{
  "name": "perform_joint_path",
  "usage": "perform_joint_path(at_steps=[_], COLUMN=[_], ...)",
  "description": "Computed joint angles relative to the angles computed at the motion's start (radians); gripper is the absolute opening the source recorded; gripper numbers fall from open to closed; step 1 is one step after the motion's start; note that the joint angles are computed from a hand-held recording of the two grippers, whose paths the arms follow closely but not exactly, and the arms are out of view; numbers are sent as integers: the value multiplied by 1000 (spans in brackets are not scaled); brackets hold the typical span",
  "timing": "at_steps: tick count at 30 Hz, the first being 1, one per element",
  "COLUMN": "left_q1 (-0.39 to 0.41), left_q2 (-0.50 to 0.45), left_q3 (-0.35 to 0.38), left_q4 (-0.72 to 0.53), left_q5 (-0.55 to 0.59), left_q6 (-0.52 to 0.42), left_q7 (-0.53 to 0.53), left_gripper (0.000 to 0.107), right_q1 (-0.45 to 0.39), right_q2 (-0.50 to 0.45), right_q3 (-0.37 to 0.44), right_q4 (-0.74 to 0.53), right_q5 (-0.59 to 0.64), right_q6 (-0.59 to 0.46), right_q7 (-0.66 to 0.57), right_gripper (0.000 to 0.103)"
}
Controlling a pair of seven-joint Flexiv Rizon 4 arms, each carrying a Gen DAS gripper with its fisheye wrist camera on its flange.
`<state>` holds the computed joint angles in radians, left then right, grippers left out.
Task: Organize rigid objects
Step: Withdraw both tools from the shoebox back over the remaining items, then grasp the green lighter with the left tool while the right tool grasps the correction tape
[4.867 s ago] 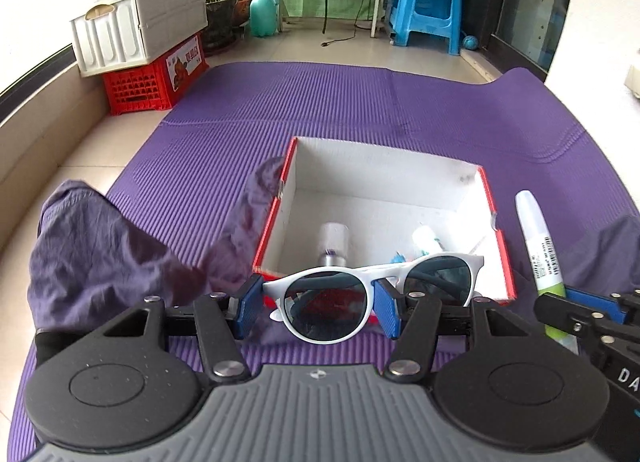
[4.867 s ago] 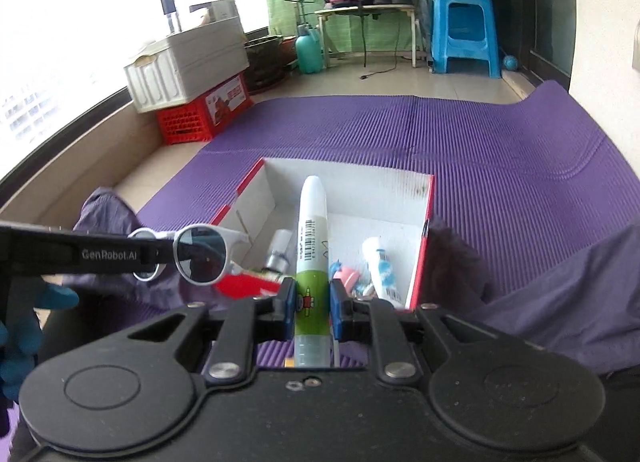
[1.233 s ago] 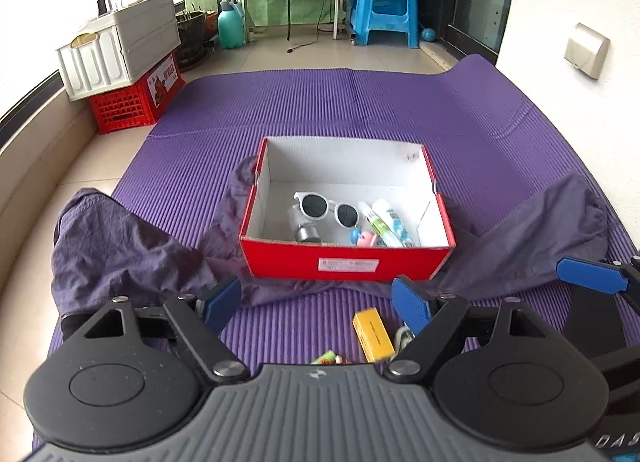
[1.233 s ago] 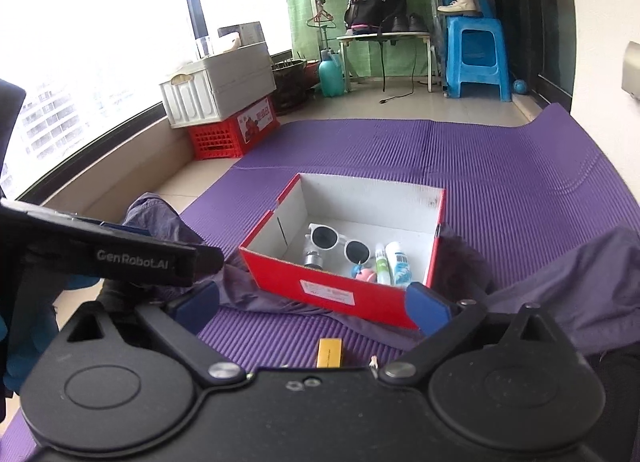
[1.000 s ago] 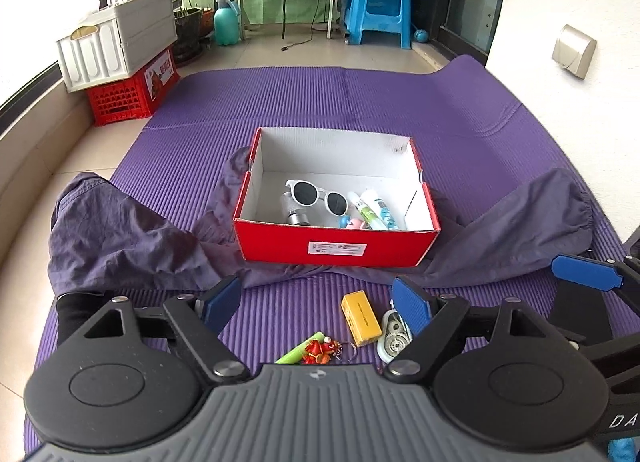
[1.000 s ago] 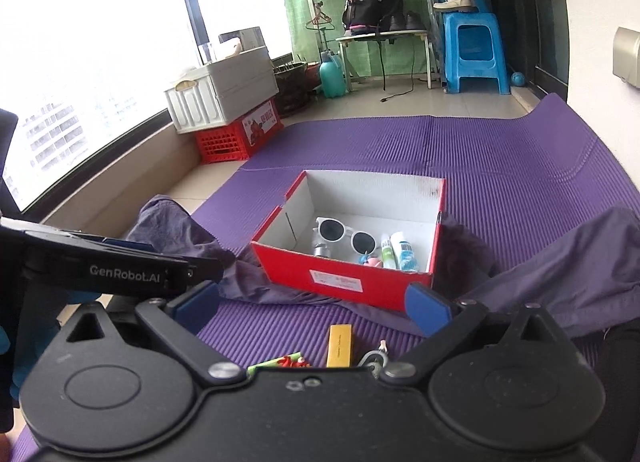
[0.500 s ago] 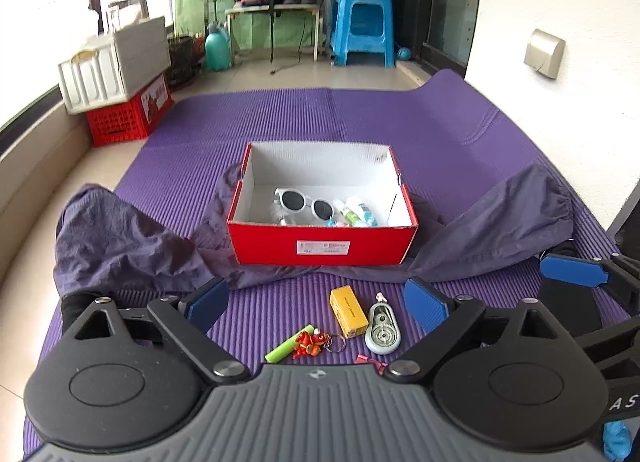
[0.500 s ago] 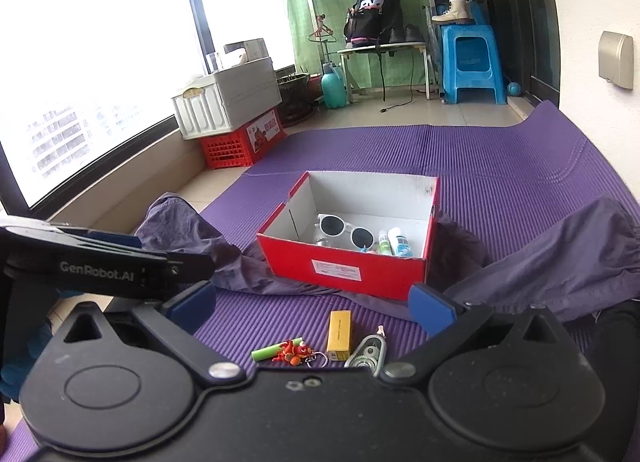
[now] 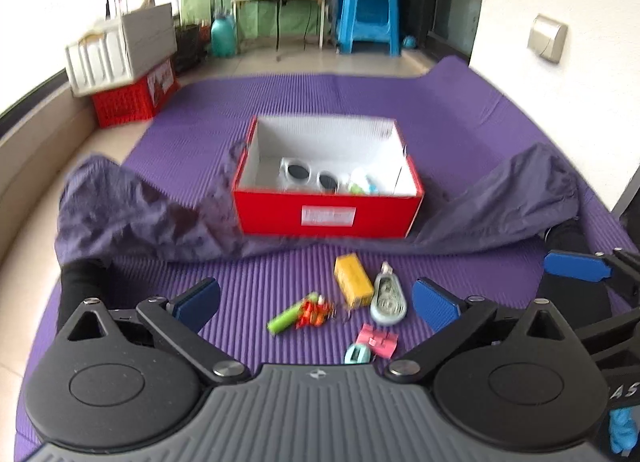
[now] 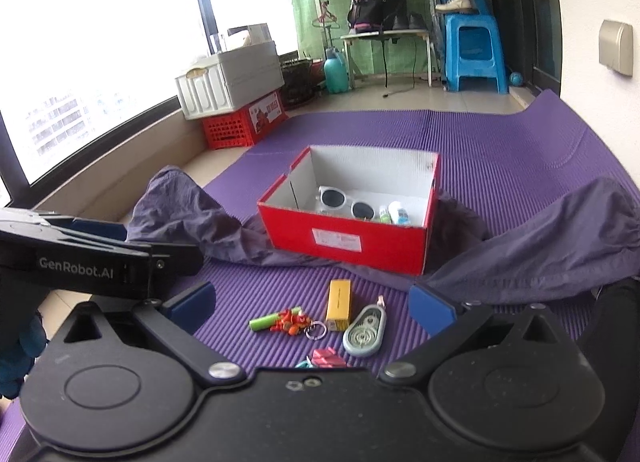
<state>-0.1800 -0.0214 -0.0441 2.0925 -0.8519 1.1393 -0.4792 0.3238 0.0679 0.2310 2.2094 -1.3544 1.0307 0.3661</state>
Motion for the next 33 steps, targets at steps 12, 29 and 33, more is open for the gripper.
perform_joint_path(at_steps=[12, 29, 33], left_q1=[68, 85, 86], left_q2=[-133, -355, -389], left_q3=[1, -15, -16], left_q4=[-67, -223, -247], left_q5=[274, 494, 536], left_q6=[-94, -116, -115], left_q7=[-250, -475, -505], left_gripper=[103, 103, 103], right_q1=[11, 24, 30], right_q2=[-68, -210, -246], right_q3=[-16, -83, -103], right_q4=[30, 15, 0], right_q5=[105, 223, 248], right_q6=[57, 172, 207], right_q7=[-40, -177, -213], right_gripper=[102, 88, 82])
